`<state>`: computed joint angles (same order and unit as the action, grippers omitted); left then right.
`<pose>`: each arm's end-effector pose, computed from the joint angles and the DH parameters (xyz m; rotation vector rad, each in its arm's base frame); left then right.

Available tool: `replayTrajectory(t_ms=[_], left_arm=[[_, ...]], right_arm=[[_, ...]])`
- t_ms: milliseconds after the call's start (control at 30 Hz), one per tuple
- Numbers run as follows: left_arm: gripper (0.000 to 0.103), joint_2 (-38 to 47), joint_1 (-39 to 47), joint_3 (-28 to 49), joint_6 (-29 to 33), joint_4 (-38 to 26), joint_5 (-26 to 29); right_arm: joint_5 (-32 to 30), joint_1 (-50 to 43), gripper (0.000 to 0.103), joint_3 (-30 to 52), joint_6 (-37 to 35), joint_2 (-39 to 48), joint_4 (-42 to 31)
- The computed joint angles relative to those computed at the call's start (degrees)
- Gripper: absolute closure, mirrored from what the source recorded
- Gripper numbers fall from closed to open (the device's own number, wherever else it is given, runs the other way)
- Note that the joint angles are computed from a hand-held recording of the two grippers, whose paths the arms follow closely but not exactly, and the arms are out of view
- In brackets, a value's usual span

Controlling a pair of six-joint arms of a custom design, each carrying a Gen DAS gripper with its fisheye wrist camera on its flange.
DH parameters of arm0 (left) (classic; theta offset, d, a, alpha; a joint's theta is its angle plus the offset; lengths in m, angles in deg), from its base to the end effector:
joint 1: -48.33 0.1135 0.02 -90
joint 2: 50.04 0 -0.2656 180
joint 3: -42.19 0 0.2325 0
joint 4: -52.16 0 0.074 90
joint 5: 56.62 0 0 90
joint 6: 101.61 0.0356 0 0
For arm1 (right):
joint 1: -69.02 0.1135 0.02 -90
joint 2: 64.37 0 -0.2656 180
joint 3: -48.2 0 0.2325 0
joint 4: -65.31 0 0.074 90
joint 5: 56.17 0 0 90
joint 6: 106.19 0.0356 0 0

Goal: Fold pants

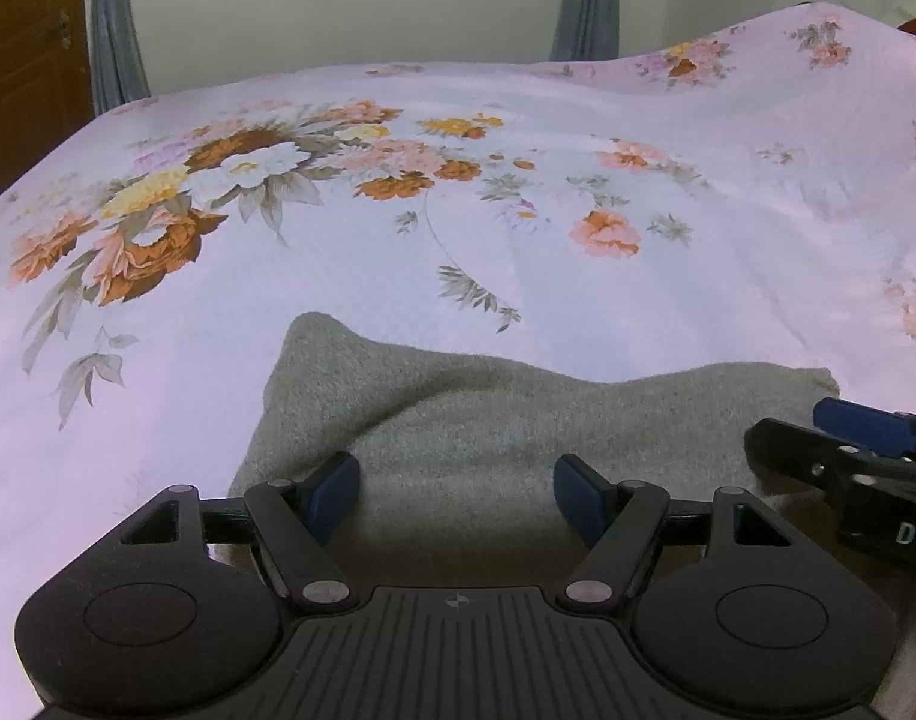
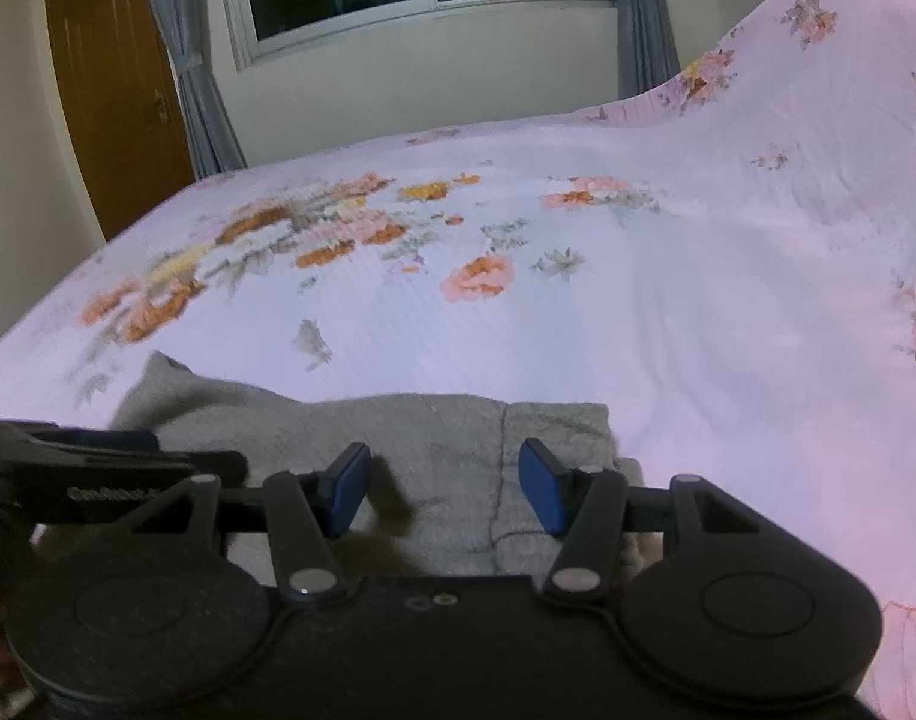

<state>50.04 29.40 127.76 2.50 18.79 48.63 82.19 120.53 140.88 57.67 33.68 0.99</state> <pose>0.3415 -0.1270 0.2364 0.7994 2.2612 -0.3591 0.2216 0.2359 0.2631 0.6104 2.1611 -0.1050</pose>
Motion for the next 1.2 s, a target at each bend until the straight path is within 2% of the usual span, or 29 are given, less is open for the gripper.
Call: replayTrajectory(t_ms=[167, 400, 667, 833, 1000, 1100, 1200], left_arm=[[0.031, -0.36, -0.21, -0.95, 0.24, 0.86, -0.5], [0.03, -3.92, 0.5, -3.71, 1.63, -0.15, -0.25], [0.03, -13.0, 3.67, -11.95, 5.38, -1.29, 2.41], [0.03, -19.62, 5.13, -17.97, 9.05, -2.55, 4.04], [0.03, -24.07, 6.61, -19.82, 9.31, -6.01, 5.41], [0.03, -25.93, 7.3, -20.34, 8.8, -7.53, 5.1], [0.03, -27.73, 8.18, -20.86, 8.29, -8.87, 5.16]], right_arm=[[-0.25, 0.27, 0.047, 1.15, -0.49, 1.12, -1.87], [-1.15, 1.45, 0.047, 5.29, 0.18, 2.07, -8.01], [2.29, 8.72, 0.047, 11.29, 9.42, 3.56, -19.37], [2.18, 13.28, 0.047, 14.08, 15.63, 6.17, -25.56], [2.89, 16.78, 0.047, 17.91, 22.22, 8.39, -31.46], [1.7, 17.31, 0.046, 19.79, 21.78, 9.68, -33.47], [2.44, 18.77, 0.047, 22.19, 24.78, 10.62, -36.6]])
